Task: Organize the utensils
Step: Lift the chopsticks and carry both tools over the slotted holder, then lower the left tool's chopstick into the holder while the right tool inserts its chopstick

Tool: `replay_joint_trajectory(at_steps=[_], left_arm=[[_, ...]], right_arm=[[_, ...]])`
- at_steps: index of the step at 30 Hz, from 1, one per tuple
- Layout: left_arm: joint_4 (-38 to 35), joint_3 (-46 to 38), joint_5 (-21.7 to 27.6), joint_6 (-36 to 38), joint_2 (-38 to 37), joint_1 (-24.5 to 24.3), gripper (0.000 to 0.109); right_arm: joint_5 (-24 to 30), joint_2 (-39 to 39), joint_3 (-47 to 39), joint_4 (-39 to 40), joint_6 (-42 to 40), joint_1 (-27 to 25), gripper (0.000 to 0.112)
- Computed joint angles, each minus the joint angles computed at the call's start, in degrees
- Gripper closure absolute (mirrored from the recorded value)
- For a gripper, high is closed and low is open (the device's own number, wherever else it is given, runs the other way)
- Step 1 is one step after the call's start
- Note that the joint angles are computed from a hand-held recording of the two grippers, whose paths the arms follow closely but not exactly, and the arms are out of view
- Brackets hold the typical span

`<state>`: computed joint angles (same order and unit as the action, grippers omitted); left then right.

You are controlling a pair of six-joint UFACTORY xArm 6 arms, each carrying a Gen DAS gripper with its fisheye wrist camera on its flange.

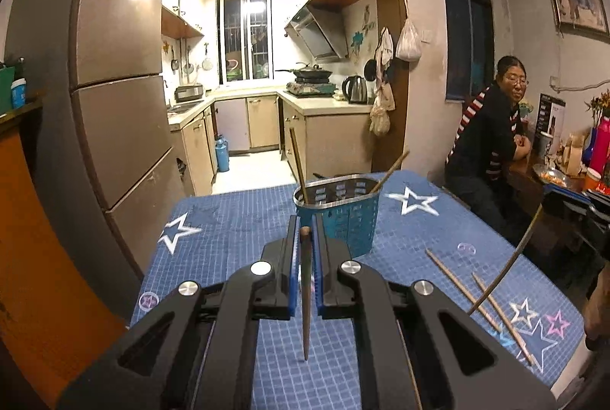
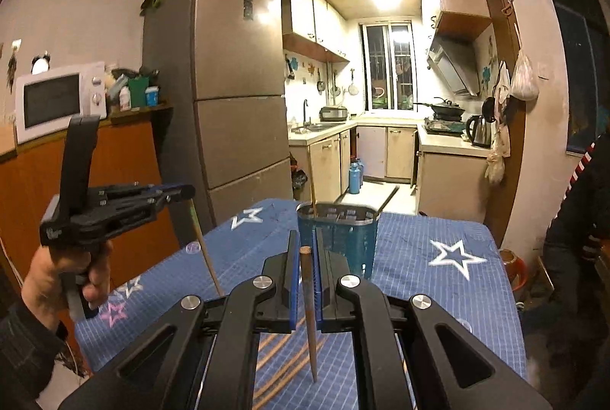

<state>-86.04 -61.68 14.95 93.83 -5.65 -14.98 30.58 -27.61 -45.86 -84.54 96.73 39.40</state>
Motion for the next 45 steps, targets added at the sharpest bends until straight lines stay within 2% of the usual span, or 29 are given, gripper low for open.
replay_joint_trajectory(at_steps=[8, 13, 19, 27, 34, 45], left_arm=[[5.0, -9.9, 0.4, -6.9, 4.6, -1.4, 0.104], [9.1, -17.5, 0.1, -12.3, 8.8, -2.6, 0.104], [13.2, -26.9, -0.6, -18.1, 13.8, -4.0, 0.104], [20.9, -40.2, -0.7, -27.1, 24.2, -4.7, 0.104], [27.8, -48.6, 0.8, -34.8, 33.2, -4.5, 0.104], [34.0, -50.5, 2.5, -38.2, 39.2, -4.1, 0.104]], right_arm=[[-8.0, 4.7, -9.3, 2.0, -5.5, -8.7, 0.105], [-13.0, 10.4, -17.6, 6.9, -12.3, -14.2, 0.105], [-15.7, 18.1, -28.5, 13.5, -20.8, -17.7, 0.105], [-17.4, 28.5, -40.7, 19.1, -27.0, -21.4, 0.105], [-19.6, 34.5, -43.8, 19.9, -26.5, -23.9, 0.105], [-22.3, 40.1, -42.9, 23.3, -27.9, -25.3, 0.105]])
